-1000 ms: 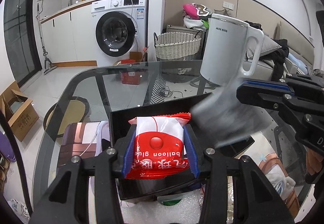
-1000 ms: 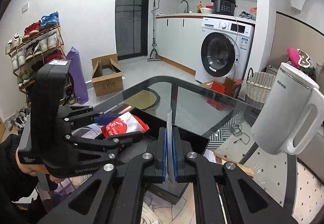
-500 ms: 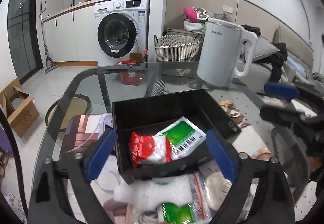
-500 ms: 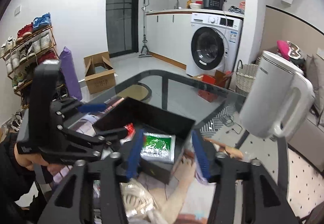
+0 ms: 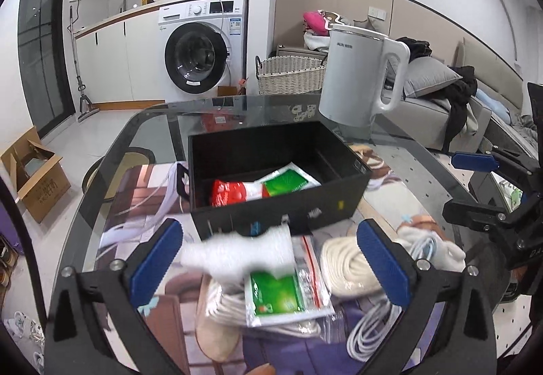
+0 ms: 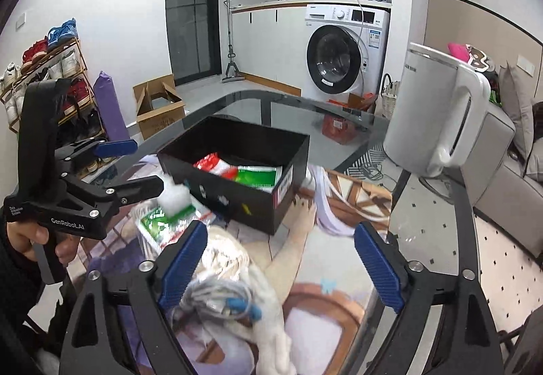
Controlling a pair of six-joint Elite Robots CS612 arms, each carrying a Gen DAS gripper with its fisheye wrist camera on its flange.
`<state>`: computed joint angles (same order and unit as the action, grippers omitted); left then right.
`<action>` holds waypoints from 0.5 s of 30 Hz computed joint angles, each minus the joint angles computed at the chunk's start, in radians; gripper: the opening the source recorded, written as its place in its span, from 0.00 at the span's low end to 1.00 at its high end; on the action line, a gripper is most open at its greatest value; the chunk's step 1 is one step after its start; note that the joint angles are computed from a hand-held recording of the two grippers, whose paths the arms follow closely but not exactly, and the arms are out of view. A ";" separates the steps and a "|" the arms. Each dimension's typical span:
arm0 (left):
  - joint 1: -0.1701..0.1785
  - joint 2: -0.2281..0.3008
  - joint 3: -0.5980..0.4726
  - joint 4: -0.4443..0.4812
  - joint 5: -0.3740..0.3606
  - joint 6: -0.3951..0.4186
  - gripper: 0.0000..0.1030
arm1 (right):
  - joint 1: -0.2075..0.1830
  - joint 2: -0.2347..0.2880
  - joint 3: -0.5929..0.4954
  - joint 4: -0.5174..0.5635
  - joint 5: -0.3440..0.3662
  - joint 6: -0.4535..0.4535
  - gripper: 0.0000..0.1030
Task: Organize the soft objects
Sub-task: 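Move the left tool to the coiled white cable and the right tool to the plush toy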
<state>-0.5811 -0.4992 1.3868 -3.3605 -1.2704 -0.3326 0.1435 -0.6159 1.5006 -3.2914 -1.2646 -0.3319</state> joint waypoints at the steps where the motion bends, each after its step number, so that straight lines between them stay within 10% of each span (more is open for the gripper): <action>1: -0.003 -0.001 0.004 -0.002 0.000 -0.003 1.00 | -0.001 -0.002 0.010 -0.007 -0.002 -0.002 0.89; 15: -0.026 -0.005 0.031 -0.028 -0.019 0.011 1.00 | -0.008 -0.017 0.074 -0.022 -0.017 -0.030 0.96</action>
<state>-0.6072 -0.5040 1.4176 -3.3881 -1.2895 -0.3212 0.1359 -0.6324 1.5742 -3.3138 -1.2818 -0.3623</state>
